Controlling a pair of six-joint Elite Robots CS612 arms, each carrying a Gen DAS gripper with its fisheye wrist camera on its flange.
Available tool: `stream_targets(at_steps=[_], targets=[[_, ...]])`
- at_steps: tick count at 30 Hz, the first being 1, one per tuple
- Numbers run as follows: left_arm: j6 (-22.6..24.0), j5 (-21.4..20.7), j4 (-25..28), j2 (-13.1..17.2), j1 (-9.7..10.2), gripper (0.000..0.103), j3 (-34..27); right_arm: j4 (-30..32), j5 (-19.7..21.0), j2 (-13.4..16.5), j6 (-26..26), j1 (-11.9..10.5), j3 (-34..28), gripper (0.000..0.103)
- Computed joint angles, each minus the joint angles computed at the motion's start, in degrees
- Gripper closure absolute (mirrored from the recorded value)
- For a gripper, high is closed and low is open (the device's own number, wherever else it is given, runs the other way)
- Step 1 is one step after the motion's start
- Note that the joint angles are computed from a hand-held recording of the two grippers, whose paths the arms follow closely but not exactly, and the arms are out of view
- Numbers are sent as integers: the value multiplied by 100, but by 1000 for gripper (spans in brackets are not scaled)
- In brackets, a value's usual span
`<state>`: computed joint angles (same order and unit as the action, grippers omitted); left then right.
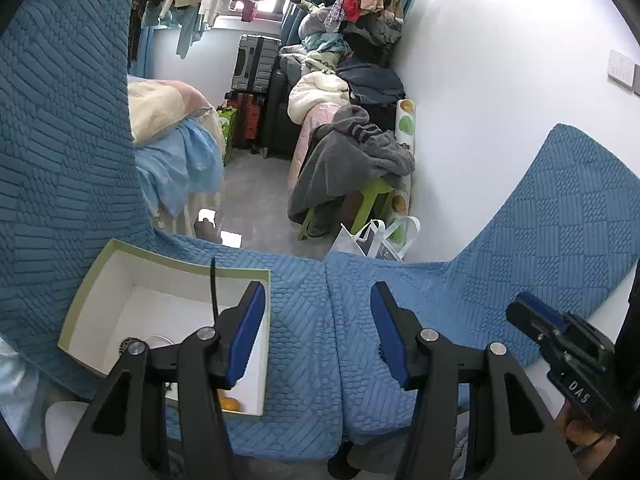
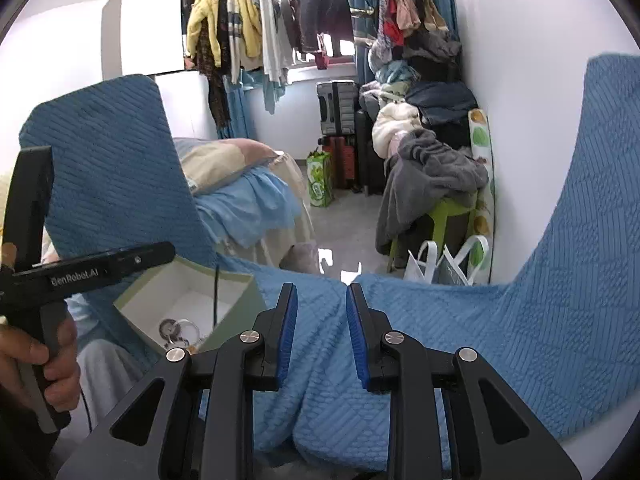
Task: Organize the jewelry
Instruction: 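Move both open grippers back to the black bracelet and pink charm, then grasp the black bead bracelet with the left gripper while the right gripper grasps the pink charm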
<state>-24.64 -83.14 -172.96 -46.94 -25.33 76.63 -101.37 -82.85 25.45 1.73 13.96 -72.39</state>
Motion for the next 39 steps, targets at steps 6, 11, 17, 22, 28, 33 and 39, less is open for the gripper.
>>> stream_targets(at_steps=[6,11,17,22,28,33,39], targets=[[-23,-85,58,105,-73,47,-82,175,-106,167,4,-88,-113,80],[-141,-283,97,241,-89,47,-204,260,-284,319,37,-163,-182,80],[-200,-492,301,434,-124,48,-408,295,-430,497,145,-261,-230,80],[-270,-791,569,643,-141,48,-645,360,-396,611,214,-347,-222,80],[-247,-1189,977,972,-155,48,-1065,371,-328,636,269,-423,-37,80],[-245,-1433,1298,1286,-168,55,-1474,539,-132,523,388,-499,227,77],[-118,-1717,1919,1692,-198,71,-2060,681,76,431,386,-564,533,67]])
